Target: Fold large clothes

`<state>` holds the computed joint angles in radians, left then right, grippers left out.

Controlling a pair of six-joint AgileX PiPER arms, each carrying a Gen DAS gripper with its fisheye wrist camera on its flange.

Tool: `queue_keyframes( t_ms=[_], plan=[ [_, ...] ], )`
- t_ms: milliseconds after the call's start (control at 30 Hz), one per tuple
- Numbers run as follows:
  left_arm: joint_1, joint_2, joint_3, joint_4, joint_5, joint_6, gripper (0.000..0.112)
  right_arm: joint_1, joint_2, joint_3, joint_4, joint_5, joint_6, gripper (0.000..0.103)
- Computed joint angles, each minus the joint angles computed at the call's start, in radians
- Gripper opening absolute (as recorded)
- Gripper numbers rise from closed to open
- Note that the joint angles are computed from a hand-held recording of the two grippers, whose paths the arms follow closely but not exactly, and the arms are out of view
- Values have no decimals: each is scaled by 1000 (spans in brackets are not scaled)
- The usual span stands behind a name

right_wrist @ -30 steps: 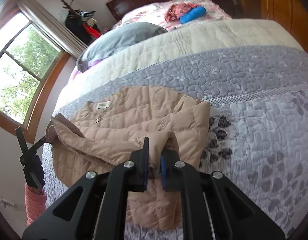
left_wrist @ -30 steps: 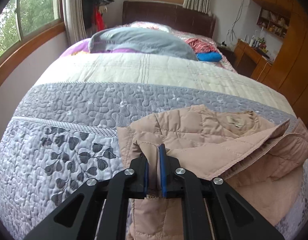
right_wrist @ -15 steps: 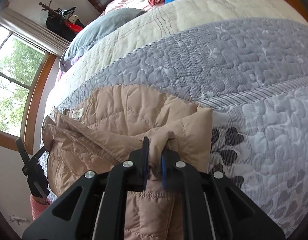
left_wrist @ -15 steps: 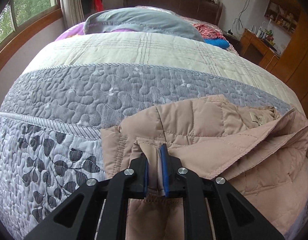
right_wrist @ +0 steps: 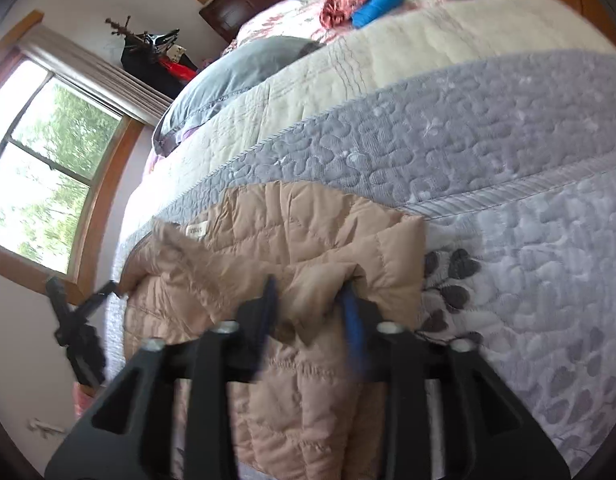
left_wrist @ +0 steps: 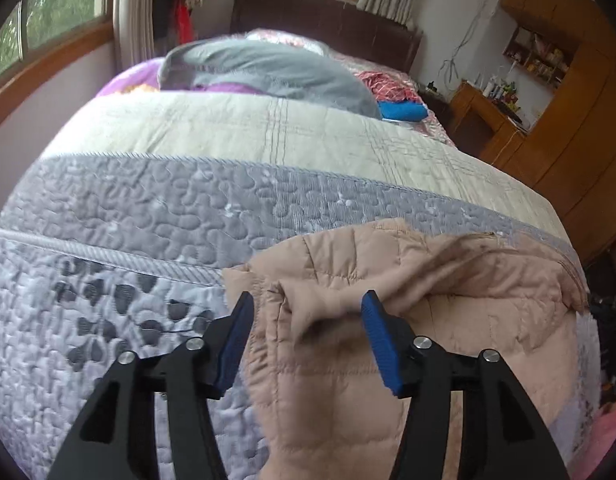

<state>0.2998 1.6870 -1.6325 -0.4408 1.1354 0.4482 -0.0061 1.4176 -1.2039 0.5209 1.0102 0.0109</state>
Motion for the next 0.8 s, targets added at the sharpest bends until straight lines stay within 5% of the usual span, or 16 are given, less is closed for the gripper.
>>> queue_keyframes(
  t_ms=[100, 300, 367, 433, 467, 567, 800],
  plan=[
    [18, -67, 90, 6, -17, 58, 57, 56, -68, 29, -106, -28, 45, 62],
    [1, -198, 340, 29, -114, 144, 58, 115, -120, 177, -86, -75, 37, 58],
    [3, -218, 395, 14, -135, 160, 58, 130, -112, 213, -71, -101, 30, 44],
    [4, -249, 451, -5, -188, 159, 50, 151, -105, 227, -102, -130, 59, 26],
    [5, -264, 468, -13, -199, 160, 36, 154, -99, 229, -93, -141, 51, 15],
    [-3, -316, 509, -17, -255, 135, 11, 177, -99, 216, -100, -160, 66, 9],
    [51, -361, 512, -94, -279, 171, 8, 233, -111, 148, -186, -196, 154, 8]
  ],
)
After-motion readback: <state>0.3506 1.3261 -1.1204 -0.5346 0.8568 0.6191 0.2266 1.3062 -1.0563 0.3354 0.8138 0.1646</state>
